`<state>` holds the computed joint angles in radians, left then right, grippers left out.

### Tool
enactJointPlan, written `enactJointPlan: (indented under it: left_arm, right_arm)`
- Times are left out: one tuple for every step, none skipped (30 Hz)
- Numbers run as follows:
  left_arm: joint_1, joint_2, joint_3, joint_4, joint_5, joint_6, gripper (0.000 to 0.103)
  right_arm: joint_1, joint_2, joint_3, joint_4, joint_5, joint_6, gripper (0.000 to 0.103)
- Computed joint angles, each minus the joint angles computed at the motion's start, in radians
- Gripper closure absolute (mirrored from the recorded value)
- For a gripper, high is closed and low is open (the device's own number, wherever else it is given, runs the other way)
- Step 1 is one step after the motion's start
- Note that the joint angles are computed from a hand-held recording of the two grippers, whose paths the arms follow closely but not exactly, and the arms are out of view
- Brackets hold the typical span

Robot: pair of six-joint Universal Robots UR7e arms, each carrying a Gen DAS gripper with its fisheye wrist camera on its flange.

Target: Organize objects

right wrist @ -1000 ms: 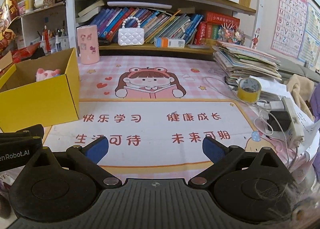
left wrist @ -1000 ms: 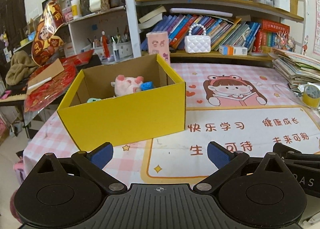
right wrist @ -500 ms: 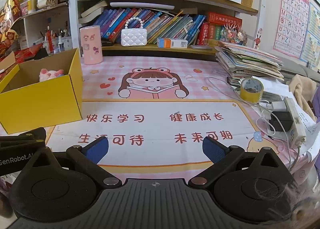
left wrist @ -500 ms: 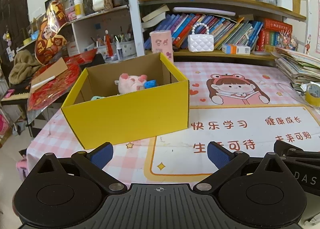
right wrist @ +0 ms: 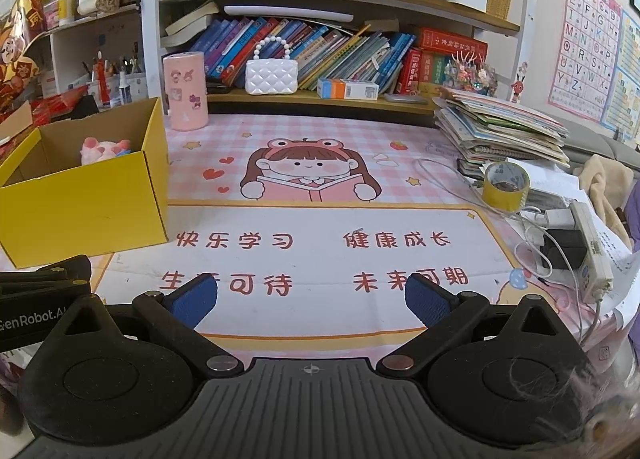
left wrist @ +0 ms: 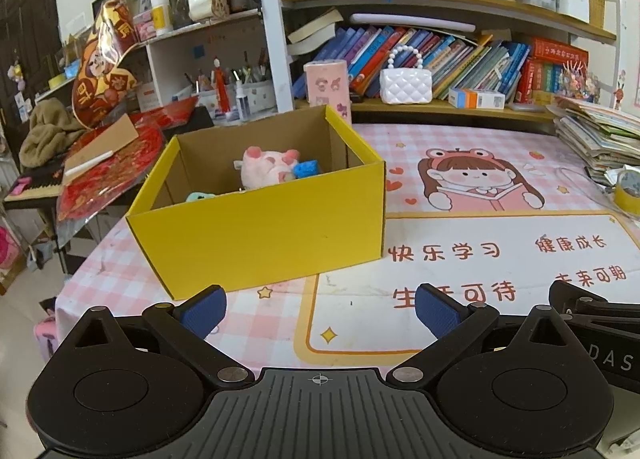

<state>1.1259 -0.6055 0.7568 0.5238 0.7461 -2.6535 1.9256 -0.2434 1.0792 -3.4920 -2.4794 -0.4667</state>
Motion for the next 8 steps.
enactJointPlan:
  left_arm:
    - [0.002, 0.005, -0.011, 0.015, 0.004, -0.011, 0.001]
    - [0.003, 0.008, -0.018, 0.025, 0.007, -0.021, 0.001]
    - [0.005, 0.011, -0.024, 0.032, 0.009, -0.027, 0.001]
    - [0.005, 0.012, -0.026, 0.033, 0.009, -0.029, 0.001]
    - [0.005, 0.012, -0.026, 0.031, 0.007, -0.026, 0.001]
    - [0.004, 0.012, -0.026, 0.027, 0.006, -0.022, 0.001]
    - [0.005, 0.013, -0.027, 0.026, 0.005, -0.021, 0.001]
    - [0.005, 0.015, -0.031, 0.03, 0.005, -0.023, 0.001]
  right_arm:
    - [-0.001, -0.002, 0.003, -0.001, 0.002, 0.0, 0.002]
    - [0.0, -0.002, 0.003, -0.001, 0.002, 0.0, 0.002]
    - [-0.001, -0.003, 0.004, -0.002, 0.004, 0.0, 0.002]
    - [0.0, -0.001, 0.001, 0.0, 0.004, -0.001, 0.002]
    - [0.0, 0.002, -0.003, 0.002, 0.004, -0.002, 0.002]
    - [0.0, 0.005, -0.011, 0.008, 0.004, -0.003, 0.002]
    - [-0.001, 0.006, -0.014, 0.012, 0.004, -0.001, 0.002]
    - [-0.001, 0.008, -0.017, 0.018, 0.004, 0.001, 0.002]
